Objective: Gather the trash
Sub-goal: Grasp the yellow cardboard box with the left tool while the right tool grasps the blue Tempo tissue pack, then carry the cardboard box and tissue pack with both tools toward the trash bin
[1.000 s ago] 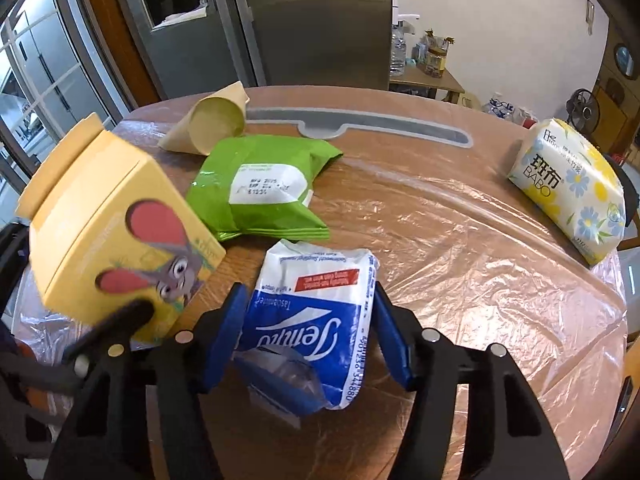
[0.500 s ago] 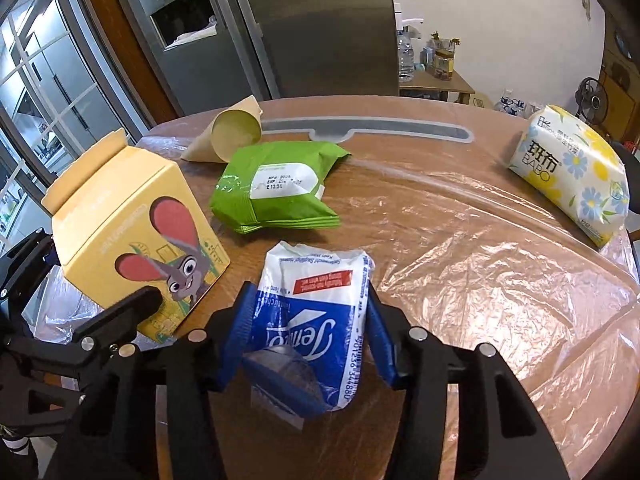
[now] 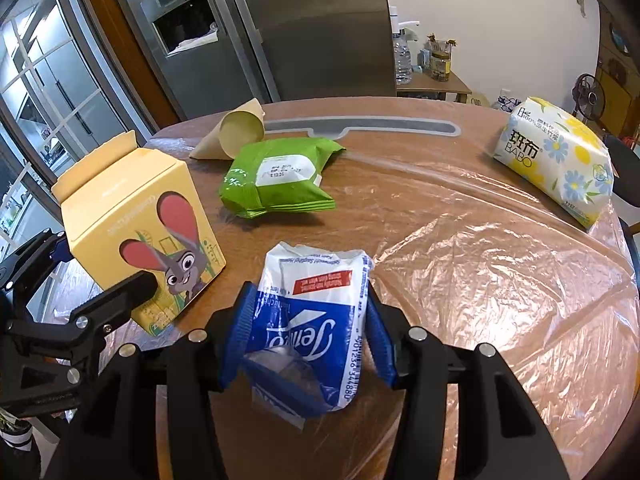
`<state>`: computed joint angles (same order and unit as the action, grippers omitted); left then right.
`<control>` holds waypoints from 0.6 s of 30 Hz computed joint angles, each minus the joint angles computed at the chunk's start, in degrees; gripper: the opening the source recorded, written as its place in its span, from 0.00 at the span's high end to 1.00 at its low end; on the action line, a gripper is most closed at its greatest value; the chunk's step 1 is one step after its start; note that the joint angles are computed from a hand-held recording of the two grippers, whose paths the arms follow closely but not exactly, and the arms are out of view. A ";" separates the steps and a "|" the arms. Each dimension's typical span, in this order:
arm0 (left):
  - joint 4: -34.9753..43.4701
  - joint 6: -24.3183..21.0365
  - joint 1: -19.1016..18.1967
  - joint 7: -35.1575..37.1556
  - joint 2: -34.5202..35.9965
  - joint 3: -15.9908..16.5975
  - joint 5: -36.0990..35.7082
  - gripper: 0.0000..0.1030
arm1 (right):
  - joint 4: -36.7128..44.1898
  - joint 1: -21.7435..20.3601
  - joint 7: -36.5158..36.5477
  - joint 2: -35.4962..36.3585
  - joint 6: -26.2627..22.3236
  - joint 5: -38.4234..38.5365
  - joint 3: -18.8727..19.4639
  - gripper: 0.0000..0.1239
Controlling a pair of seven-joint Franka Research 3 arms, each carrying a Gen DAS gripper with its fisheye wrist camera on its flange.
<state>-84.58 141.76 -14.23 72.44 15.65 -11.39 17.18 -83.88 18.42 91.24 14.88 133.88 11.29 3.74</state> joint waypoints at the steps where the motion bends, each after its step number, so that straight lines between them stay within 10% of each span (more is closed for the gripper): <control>1: -0.46 0.27 0.00 -0.13 -0.40 0.00 0.04 0.25 | -0.26 -0.02 -0.16 -0.23 0.20 0.18 0.06 0.59; 18: -9.49 2.47 0.56 -1.63 -8.30 -0.64 0.31 0.25 | -9.36 -0.47 -3.05 -8.35 3.80 2.85 0.70 0.59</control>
